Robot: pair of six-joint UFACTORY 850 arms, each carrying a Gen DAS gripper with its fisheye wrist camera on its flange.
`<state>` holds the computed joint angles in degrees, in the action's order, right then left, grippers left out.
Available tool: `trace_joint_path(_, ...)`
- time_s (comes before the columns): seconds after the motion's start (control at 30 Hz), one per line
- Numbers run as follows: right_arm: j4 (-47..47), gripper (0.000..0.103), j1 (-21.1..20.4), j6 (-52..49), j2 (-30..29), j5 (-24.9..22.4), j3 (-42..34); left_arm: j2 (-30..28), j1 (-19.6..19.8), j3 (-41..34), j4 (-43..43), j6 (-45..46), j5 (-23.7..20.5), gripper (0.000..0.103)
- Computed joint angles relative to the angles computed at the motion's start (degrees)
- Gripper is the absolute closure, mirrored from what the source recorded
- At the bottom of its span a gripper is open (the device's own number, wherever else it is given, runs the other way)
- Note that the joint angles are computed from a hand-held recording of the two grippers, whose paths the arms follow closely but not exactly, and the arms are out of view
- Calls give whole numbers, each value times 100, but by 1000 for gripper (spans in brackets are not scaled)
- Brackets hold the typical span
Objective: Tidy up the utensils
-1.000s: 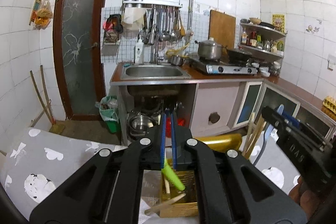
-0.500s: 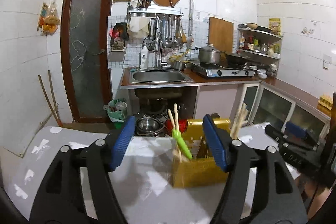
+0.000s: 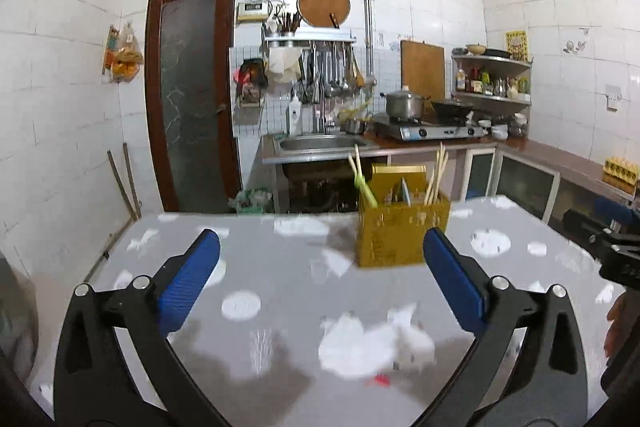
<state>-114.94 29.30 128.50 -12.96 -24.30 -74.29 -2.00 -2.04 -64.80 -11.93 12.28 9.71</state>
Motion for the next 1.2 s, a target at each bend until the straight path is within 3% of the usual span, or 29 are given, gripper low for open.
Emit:
trace_joint_path(0.07,-207,4,101,310,150,-230,335,92,27,241,93,-64,-137,5)
trace_joint_path(0.13,-278,4,208,512,236,-497,572,170,-43,435,-686,790,-59,5)
trace_joint_path(0.27,-437,4,384,707,235,-990,943,383,-262,1098,-1522,1657,919,5)
trace_joint_path(0.43,-629,4,465,1045,137,-1253,1237,387,-249,1410,-696,444,1042,5)
trace_joint_path(0.73,-805,4,418,1636,53,-1399,1429,344,-421,1896,-888,797,1897,5)
trace_joint_path(1.2,-884,4,602,1346,20,-1718,1449,426,-400,2000,-776,615,2108,5)
